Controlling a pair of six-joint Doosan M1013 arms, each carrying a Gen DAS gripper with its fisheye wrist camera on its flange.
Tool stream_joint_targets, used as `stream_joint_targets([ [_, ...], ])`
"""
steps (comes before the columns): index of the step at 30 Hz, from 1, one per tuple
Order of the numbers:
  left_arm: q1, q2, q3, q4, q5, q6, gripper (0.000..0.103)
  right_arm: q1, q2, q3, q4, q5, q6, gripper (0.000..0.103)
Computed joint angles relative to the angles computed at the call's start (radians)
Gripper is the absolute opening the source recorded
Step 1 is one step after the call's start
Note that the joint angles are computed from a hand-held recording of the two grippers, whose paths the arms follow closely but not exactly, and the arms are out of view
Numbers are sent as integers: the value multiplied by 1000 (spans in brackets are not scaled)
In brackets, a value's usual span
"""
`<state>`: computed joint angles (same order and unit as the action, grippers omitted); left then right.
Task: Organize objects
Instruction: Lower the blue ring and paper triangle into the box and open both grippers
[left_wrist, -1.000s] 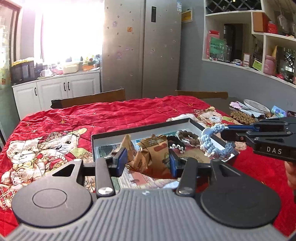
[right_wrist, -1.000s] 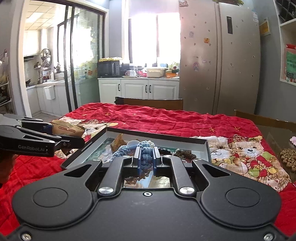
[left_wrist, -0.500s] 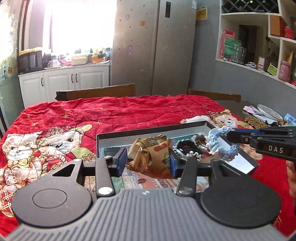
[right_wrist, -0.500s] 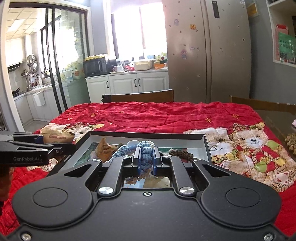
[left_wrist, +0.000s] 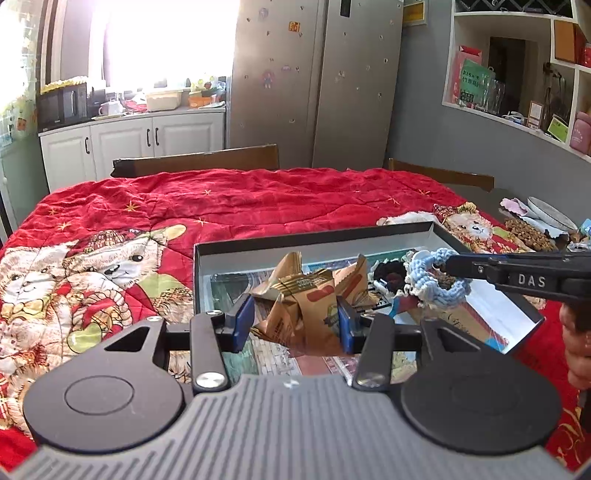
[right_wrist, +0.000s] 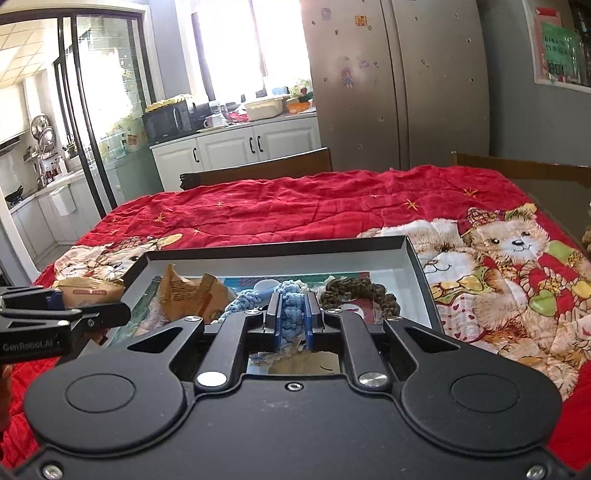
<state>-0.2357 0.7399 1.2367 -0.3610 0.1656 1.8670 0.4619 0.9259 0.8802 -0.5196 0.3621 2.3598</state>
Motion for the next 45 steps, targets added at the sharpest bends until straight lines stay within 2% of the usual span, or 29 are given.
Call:
stream_joint_targets([
  [3, 1, 8, -8, -40, 11, 33, 49, -2, 10, -12, 17, 7, -3, 11],
  [11, -2, 20, -17, -18, 16, 17, 49, -6, 26, -30, 40, 24, -11, 11],
  [45, -11, 47, -46, 199, 47, -171, 49, -4, 61, -81, 86, 76, -66, 11],
])
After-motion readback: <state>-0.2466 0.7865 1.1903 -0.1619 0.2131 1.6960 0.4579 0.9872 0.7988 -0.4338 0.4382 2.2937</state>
